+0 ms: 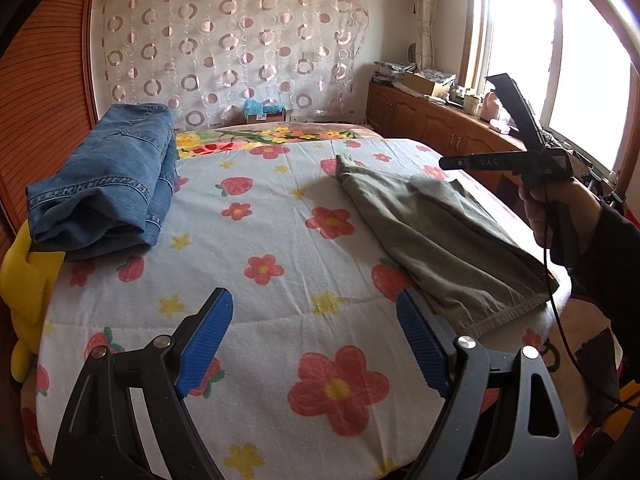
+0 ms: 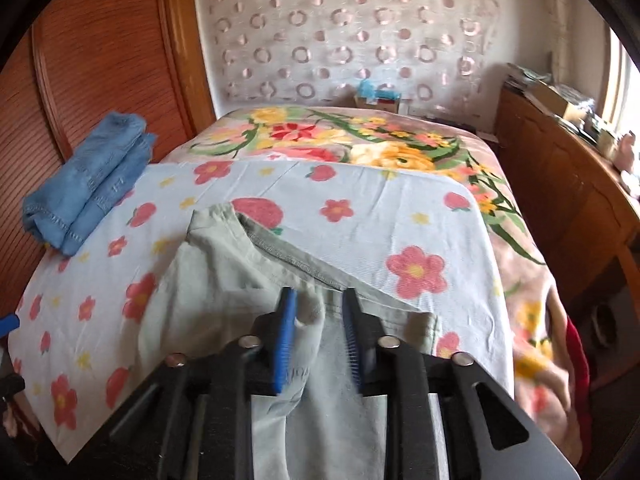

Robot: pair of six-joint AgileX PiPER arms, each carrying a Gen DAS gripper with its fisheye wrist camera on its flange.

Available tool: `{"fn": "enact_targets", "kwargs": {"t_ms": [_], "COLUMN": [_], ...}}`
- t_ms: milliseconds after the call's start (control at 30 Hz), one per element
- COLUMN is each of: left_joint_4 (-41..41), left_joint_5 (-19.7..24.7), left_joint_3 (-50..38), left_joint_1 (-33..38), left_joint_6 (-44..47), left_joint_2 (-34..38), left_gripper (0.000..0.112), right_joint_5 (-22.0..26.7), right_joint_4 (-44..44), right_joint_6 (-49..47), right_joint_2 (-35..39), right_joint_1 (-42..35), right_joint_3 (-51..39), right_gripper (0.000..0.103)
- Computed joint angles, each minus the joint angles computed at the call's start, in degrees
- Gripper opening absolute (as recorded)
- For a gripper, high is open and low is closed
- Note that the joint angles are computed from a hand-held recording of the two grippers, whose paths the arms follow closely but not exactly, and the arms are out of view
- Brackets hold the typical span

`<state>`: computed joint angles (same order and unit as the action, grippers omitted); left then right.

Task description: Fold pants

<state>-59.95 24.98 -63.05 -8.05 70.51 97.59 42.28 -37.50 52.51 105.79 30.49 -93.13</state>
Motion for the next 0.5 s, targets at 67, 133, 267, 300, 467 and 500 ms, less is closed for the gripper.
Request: {"fn": "enact_targets", "kwargs": {"t_ms": [67,133,267,300,467,500], "left_joint_4": [0.7,1.2,1.5,1.5,1.2,0.9], "left_joint_5": [-0.1,-0.1,-0.5,-0.6,-0.7,-0.9], "left_joint_3": [-0.6,-0.9,-0.6,-0.4,0.1,0.4], "left_joint_1": [-0.3,-0.7,-1.4,-1.7,-2.0,-2.1], "left_joint_6": [-0.7,-1.2,-1.4,-1.5,-0.8,-0.6], "left_joint_2": [0.7,1.4,1.9,1.9,1.9,1.8], "left_gripper": [0.085,0.085,0.085,0.085,0.085,0.085], "right_joint_5": [-0.5,-0.7,-2.9,-3.1,-3.7,-3.5], "right_joint_4": [0.5,0.6,4.0,4.8,9.0,10.0], "right_joint_6": [-0.1,0.2,-3.9,-4.8,-10.7,-11.7], "right_joint_2": [0.3,0.7,1.2,1.8,3.9,4.6], "right_joint_1": [0.0,0.7,0.8,1.2,0.2,0.1], "right_joint_3": [-0.5,-0.5,-0.4,-1.1,-2.8,-3.5], "right_gripper": [0.028,0.032,0.032,0.032,0.032,0.032]}}
